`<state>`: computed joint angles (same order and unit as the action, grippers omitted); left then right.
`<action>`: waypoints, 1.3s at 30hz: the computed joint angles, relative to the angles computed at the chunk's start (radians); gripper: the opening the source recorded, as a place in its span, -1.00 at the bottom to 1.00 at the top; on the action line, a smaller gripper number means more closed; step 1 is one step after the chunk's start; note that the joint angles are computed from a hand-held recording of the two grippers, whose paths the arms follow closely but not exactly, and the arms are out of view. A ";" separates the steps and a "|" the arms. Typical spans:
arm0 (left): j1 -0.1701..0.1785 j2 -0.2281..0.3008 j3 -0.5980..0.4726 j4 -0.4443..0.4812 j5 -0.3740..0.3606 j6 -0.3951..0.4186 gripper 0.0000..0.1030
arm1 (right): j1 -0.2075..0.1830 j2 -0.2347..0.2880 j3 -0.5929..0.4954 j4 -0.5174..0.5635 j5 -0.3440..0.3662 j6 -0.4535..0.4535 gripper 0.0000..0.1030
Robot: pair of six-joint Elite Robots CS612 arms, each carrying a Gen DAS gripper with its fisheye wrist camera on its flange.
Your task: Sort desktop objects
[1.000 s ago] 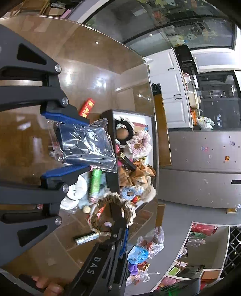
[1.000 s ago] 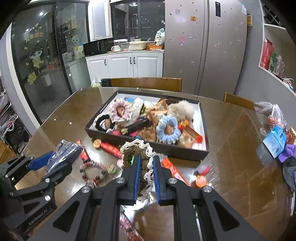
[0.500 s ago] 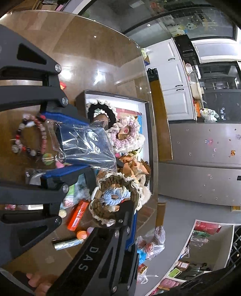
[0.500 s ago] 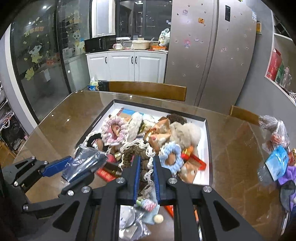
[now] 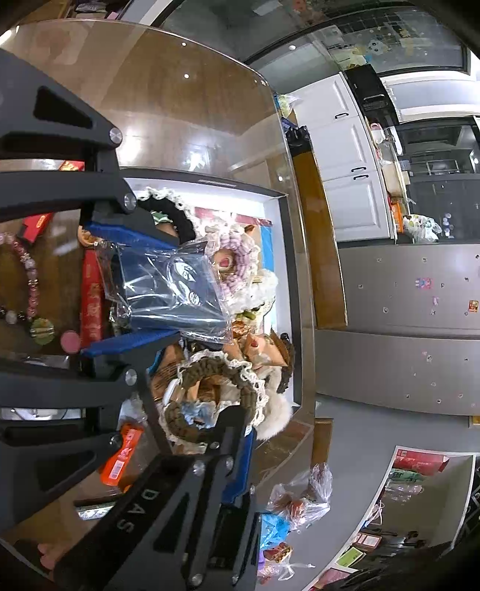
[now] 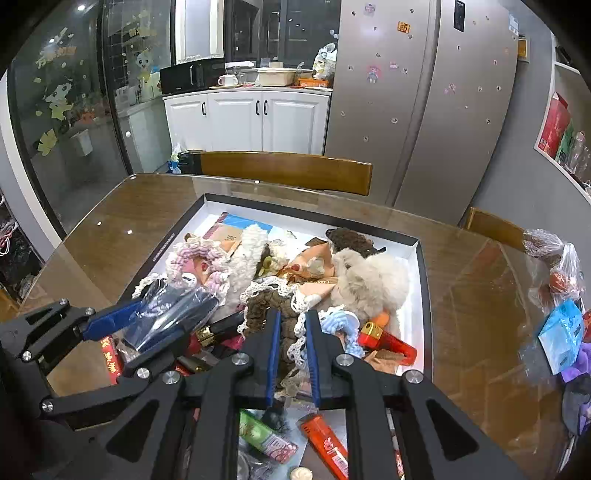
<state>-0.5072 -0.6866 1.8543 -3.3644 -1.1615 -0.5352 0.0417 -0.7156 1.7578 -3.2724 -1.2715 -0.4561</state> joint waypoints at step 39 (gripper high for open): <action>-0.007 -0.074 0.094 -0.038 0.149 -0.023 0.84 | -0.040 -0.038 0.045 -0.130 0.067 0.105 0.39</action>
